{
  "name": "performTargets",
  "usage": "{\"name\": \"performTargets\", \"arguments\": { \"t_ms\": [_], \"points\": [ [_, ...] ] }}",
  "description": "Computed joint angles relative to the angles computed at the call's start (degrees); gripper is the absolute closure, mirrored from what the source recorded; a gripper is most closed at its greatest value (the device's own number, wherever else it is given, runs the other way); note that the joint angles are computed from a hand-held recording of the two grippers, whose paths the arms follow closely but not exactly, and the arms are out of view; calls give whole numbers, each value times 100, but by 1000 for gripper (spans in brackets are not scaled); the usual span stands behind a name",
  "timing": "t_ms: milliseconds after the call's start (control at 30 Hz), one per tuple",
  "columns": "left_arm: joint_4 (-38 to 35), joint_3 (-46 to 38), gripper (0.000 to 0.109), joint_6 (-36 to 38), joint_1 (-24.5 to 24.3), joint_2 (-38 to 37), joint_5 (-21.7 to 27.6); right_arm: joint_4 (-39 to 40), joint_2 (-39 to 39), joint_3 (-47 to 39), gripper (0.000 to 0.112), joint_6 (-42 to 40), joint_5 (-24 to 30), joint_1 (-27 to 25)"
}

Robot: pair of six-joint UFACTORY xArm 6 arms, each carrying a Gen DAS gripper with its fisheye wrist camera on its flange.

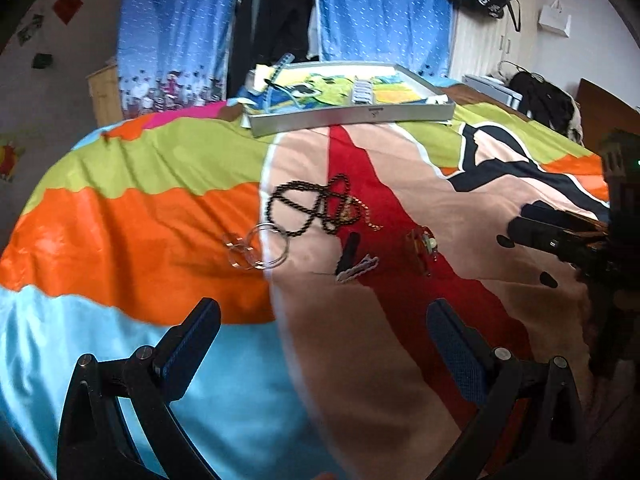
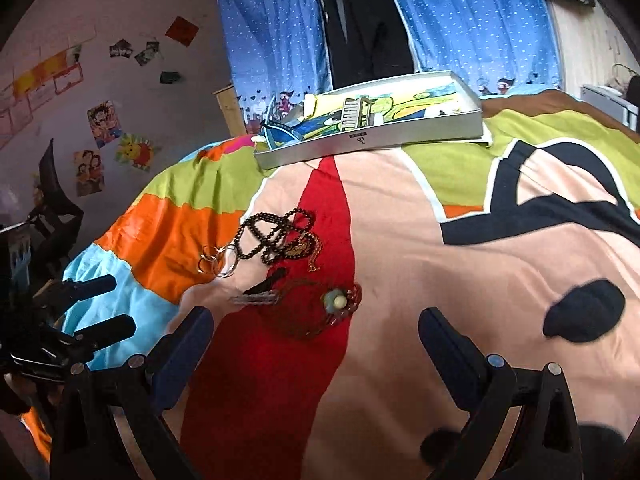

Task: Organize jewelry
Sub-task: 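Grasp the small white hair clip with the left gripper while the right gripper grasps the red string bracelet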

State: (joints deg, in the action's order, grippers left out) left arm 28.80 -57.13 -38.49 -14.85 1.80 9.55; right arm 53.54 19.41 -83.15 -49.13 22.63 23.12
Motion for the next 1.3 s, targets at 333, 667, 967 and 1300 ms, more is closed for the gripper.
{"name": "performTargets", "arguments": {
  "t_ms": [333, 667, 967, 1300],
  "points": [
    [-1772, -989, 32, 2107, -91, 989, 202, -496, 1337, -1652, 26, 287, 783, -326],
    [-3569, -1902, 79, 4281, -236, 1745, 729, -1665, 2174, -2820, 69, 1173, 1897, -436],
    [-4139, -2647, 87, 5003, -203, 2287, 1527, -1818, 2286, -2919, 71, 1077, 2341, -409],
    [-3756, -2916, 93, 4495, -182, 2496, 1911, -1920, 2309, -2842, 71, 932, 2216, -345]
  ]
}}
